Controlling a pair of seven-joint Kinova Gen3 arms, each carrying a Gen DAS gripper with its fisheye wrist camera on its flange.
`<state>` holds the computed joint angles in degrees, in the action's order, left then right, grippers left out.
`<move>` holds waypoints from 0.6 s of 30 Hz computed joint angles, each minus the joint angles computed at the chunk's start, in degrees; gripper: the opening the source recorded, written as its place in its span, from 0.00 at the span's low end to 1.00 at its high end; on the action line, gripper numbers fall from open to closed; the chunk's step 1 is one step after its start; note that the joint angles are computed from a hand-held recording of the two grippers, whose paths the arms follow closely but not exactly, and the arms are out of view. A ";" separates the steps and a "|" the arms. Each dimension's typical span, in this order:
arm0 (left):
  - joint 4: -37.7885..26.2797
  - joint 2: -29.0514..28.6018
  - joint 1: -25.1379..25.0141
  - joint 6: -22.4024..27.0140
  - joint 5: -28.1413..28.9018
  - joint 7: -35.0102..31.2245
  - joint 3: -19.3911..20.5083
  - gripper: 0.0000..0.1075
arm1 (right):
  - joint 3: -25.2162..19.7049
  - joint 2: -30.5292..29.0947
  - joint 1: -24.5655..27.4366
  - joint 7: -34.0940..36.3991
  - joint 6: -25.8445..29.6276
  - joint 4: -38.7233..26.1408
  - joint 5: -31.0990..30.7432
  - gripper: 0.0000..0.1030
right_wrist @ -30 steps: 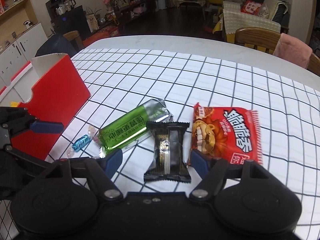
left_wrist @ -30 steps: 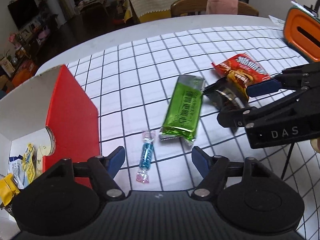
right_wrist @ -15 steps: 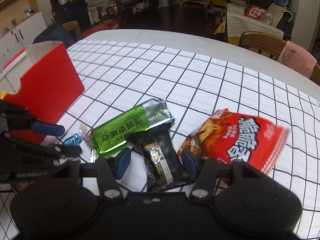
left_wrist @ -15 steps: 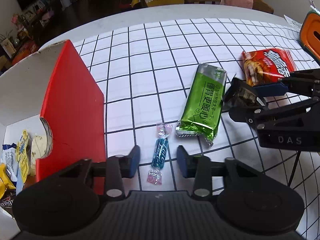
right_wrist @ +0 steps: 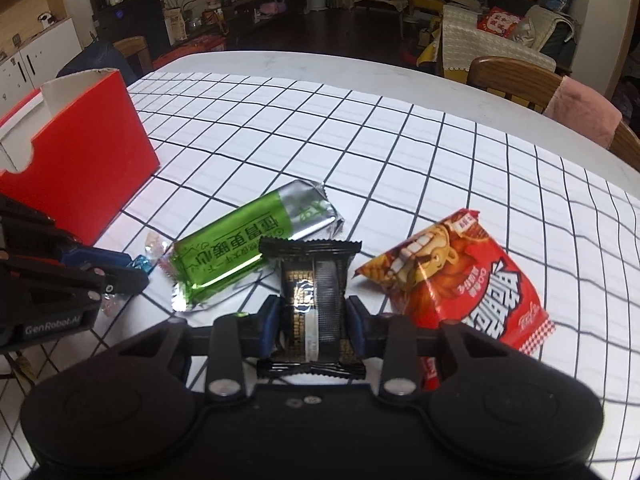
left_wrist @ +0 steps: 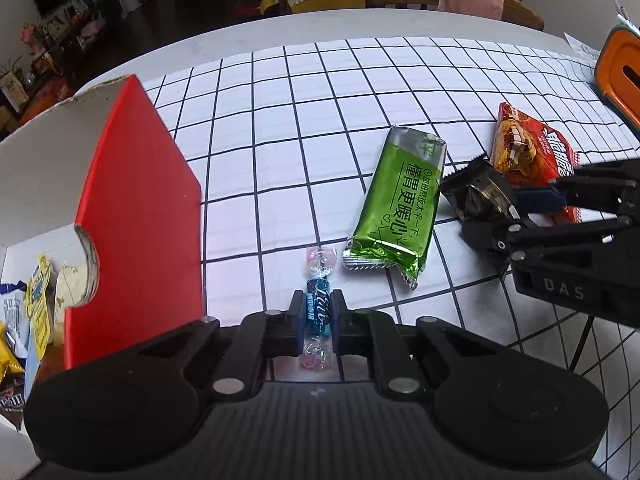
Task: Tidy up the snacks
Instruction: 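Grasp the blue striped candy with left tool while right tool grasps the black chocolate bar, then carry the blue candy and black bar into the red box, open both tools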
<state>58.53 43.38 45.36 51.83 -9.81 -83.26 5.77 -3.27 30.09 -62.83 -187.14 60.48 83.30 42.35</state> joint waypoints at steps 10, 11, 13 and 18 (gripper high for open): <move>4.76 -3.77 -1.34 -1.23 1.44 1.04 0.97 0.11 | -1.08 -2.13 -3.49 -6.74 3.00 0.49 1.61 0.33; 5.57 -4.46 -1.46 -1.63 1.50 0.98 1.12 0.11 | -1.31 -2.22 -3.85 -7.13 3.47 0.23 1.81 0.33; 6.82 -5.68 -1.92 -2.02 1.91 0.81 1.59 0.11 | -1.77 -2.37 -4.68 -7.70 4.81 -0.61 2.00 0.33; 10.41 -9.01 -3.47 -3.47 3.27 -0.66 2.98 0.11 | -2.40 -2.17 -7.34 -8.94 9.00 -4.08 3.05 0.33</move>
